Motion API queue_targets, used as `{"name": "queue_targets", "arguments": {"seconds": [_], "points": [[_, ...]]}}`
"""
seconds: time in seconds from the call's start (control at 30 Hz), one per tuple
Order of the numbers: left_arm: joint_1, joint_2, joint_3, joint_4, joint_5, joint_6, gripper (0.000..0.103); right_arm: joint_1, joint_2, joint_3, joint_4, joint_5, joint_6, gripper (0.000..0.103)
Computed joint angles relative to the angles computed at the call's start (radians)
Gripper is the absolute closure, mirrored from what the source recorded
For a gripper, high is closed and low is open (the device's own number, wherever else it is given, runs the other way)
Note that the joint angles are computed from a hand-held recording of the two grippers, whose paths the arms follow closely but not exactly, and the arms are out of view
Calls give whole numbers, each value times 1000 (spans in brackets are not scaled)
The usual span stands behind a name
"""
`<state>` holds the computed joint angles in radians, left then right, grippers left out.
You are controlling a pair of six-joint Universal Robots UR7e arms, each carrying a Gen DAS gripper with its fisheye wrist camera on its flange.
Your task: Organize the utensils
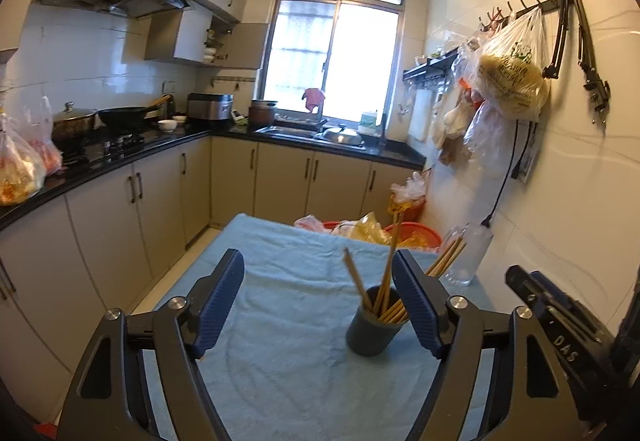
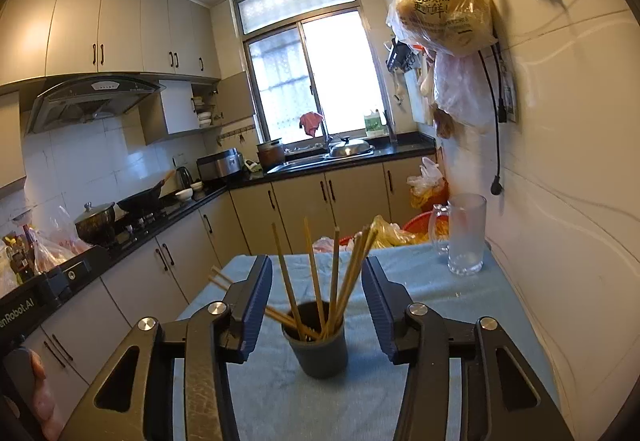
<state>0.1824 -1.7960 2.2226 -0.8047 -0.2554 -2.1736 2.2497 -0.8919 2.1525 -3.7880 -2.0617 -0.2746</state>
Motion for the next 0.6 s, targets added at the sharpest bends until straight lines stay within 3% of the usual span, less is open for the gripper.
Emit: {"name": "queue_targets", "arguments": {"seconds": [0.27,0.5,0.6], "points": [[-78,-15,39,107,-136,-116,25,25,-14,73,-11,-54,43,50],[-142,136,27,358,-281,-385,8,38,-22,117,18,-74,113,46],[-172,159,34,401,-324,-431,3,43,-25,139,25,-82,142,45]]}}
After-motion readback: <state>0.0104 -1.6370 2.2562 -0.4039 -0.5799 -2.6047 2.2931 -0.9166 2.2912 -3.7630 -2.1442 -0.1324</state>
